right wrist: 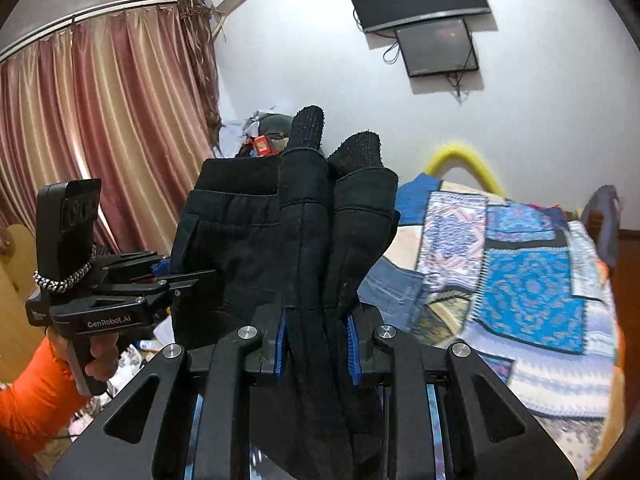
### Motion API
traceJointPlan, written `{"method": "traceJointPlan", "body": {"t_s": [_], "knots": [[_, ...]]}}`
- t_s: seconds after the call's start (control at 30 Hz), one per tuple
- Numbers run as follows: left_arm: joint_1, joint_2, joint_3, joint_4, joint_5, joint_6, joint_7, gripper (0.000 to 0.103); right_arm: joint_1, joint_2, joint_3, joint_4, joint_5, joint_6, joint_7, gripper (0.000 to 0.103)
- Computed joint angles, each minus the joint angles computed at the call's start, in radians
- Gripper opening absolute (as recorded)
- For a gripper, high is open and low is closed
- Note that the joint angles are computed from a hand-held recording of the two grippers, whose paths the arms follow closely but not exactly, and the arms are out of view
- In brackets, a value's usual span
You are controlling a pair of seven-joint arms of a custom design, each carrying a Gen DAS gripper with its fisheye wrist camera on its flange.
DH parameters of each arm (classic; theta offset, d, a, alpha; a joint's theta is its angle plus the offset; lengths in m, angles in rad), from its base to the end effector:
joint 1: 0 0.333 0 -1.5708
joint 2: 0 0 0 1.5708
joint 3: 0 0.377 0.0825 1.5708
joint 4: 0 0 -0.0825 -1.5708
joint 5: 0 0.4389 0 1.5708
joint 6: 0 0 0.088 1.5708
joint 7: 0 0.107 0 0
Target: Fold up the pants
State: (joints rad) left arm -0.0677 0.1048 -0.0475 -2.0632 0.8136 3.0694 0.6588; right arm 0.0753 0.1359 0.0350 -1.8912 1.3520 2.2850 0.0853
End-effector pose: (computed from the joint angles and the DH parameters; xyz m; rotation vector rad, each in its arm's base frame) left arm 0.6443 -0.1321 0.5030 -1.6944 1.6719 -0.8875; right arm 0.6770 0.0967 0.5115 -1.8534 0.8026 -0.1146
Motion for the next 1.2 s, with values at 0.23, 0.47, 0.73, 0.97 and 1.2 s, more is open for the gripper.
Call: {"method": "traceJointPlan", "body": {"t_s": [0.23, 0.47, 0.73, 0.97, 1.2], "knots": [[0.063, 0.147, -0.017, 0.086, -0.219, -0.019, 0.186, 0.032, 0.023, 0.152, 0.042, 0.129, -0.048, 0.027, 0.097, 0.021], [0.167, 0.364, -0.116, 0.275, -0.471, -0.109, 0.421, 0.032, 0.043, 0.358, 0.092, 0.317, -0.218, 0.118, 0.268, 0.021], [0.231, 0.559, -0.193, 0.444, -0.680, -0.200, 0.590, 0.037, 0.054, 0.547, 0.117, 0.509, -0.424, 0.161, 0.454, 0.021], [0.163, 0.574, -0.097, 0.444, -0.668, -0.215, 0.562, 0.049, 0.043, 0.597, 0.115, 0.538, -0.622, 0.154, 0.552, 0.030], [0.023, 0.496, 0.069, 0.370, -0.506, -0.236, 0.406, 0.049, -0.005, 0.532, 0.142, 0.436, -0.654, 0.215, 0.507, 0.034]]}}
